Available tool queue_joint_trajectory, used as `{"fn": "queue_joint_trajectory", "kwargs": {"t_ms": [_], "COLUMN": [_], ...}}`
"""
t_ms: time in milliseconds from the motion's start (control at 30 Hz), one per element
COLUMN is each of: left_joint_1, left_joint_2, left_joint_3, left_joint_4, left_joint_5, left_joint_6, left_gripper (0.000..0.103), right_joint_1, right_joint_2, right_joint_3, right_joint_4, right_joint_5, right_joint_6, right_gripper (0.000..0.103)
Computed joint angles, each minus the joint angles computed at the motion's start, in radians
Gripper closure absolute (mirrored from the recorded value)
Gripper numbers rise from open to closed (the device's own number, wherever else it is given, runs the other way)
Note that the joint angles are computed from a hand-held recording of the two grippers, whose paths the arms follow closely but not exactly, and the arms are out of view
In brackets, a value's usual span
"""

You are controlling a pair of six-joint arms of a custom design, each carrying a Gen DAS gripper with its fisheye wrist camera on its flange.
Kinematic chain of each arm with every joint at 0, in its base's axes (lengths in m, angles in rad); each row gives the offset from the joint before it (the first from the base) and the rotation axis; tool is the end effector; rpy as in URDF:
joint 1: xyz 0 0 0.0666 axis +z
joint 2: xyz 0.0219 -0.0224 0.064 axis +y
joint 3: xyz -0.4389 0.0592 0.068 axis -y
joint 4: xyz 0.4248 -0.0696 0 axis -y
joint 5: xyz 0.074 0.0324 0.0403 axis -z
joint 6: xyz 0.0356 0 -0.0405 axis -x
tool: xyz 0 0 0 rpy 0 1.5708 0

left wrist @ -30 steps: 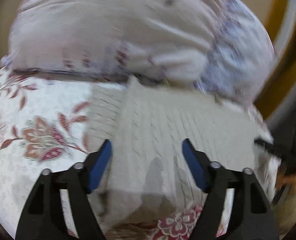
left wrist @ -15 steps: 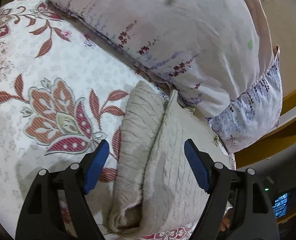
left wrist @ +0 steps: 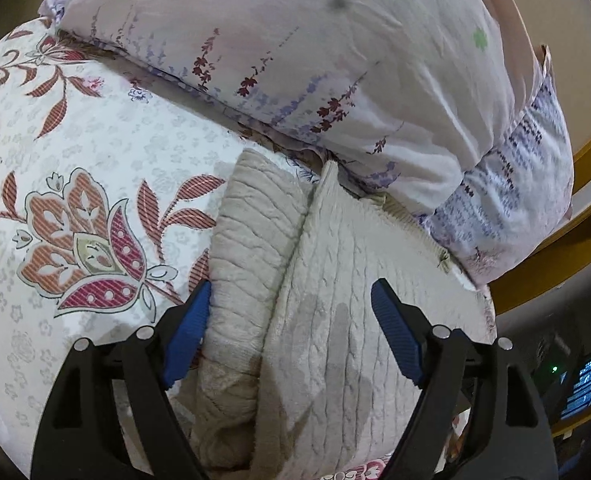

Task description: Fold small clothes

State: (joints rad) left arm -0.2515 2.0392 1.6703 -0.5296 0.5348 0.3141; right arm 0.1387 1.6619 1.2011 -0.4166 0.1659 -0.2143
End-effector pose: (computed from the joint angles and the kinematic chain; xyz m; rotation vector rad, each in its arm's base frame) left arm 0.7140 -0.2026 0.2564 0.1608 2.5035 -0.9004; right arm 0.5749 0.0739 0.2886 0.1649 2.4267 -0.0448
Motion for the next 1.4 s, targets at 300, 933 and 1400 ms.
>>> {"fn": "queue_joint_trajectory", "kwargs": {"t_ms": [300,933,1400], "left_joint_1": [0.004,-0.030,-0.176], "left_joint_2": [0.016,-0.032,-0.046], "left_joint_3": [0.033,0.017,0.079], "left_joint_4": [-0.066,0.065,0.107], "left_joint_5": [0.058,0.213,0.294], "left_joint_6": [0.001,0.098,0.102], "left_gripper": [0.035,0.082,0.083], "right_joint_1": [-0.008,-0.005,-0.172], "right_joint_2": [0.006,0.006,-0.133], "right_joint_3": [0.006,0.006,-0.109], "right_joint_4": [0.002,-0.001,0.085], "right_joint_5": [-0.009,0.002,-0.183], "right_joint_6": [0.003,0.006,-0.135], "right_gripper": [0.064,0.064,0.059]}}
